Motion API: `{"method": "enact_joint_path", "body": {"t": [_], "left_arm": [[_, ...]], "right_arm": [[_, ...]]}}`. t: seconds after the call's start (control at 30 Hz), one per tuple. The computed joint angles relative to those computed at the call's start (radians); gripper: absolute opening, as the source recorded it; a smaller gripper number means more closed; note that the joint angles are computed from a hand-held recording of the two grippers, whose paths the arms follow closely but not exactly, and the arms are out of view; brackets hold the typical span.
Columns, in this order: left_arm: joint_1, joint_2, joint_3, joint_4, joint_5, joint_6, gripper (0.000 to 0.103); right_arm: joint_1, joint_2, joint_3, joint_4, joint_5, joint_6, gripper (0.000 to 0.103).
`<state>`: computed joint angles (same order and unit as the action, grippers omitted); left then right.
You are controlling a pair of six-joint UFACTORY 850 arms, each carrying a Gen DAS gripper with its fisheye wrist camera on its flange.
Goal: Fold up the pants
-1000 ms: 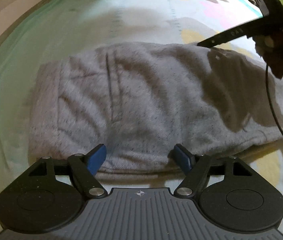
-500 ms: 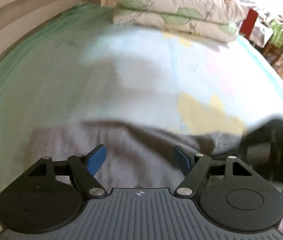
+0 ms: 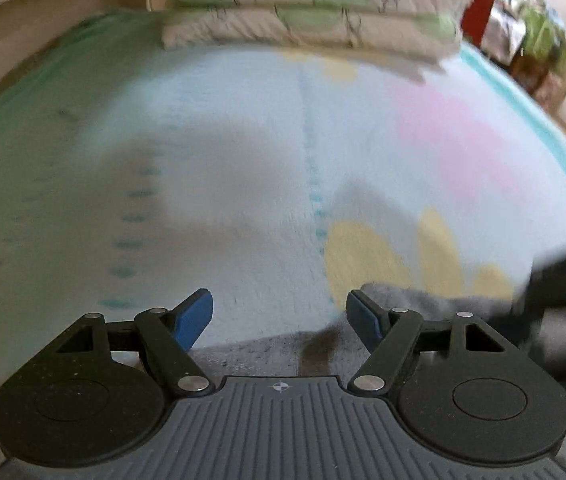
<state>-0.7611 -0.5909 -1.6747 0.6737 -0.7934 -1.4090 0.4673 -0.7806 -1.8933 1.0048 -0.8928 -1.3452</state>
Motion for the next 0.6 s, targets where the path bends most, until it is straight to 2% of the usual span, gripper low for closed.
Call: {"method": "enact_joint_path", "body": {"t": [0.07, 0.1, 0.2, 0.3, 0.37, 0.47, 0.53, 0.6], "left_arm": [[0.015, -0.003, 0.009, -0.114, 0.028, 0.053, 0.071], [0.009, 0.016, 0.046, -0.117, 0.06, 0.017, 0.071], [-0.031, 0.053, 0.105, -0.062, 0.065, -0.018, 0.071], [-0.07, 0.078, 0.147, -0.002, 0.05, -0.032, 0.072], [-0.088, 0.085, 0.163, 0.035, 0.037, -0.041, 0.072], [-0.091, 0.085, 0.16, 0.047, 0.029, -0.066, 0.072], [-0.093, 0.083, 0.16, 0.058, 0.024, -0.077, 0.072], [-0.096, 0.08, 0.16, 0.073, 0.022, -0.087, 0.072]], "right_arm": [[-0.002, -0.059, -0.093, -0.015, -0.005, 0.078, 0.032], [-0.001, -0.088, -0.137, -0.027, -0.01, 0.117, 0.041], [-0.005, -0.188, -0.291, -0.092, -0.075, 0.236, 0.044], [0.0, -0.304, -0.467, -0.115, -0.197, 0.351, 0.045], [0.003, -0.353, -0.534, -0.119, -0.258, 0.386, 0.046], [0.006, -0.365, -0.545, -0.112, -0.275, 0.362, 0.046], [0.009, -0.307, -0.447, -0.087, -0.254, 0.283, 0.047], [0.015, -0.249, -0.348, -0.091, -0.256, 0.206, 0.042]]}}
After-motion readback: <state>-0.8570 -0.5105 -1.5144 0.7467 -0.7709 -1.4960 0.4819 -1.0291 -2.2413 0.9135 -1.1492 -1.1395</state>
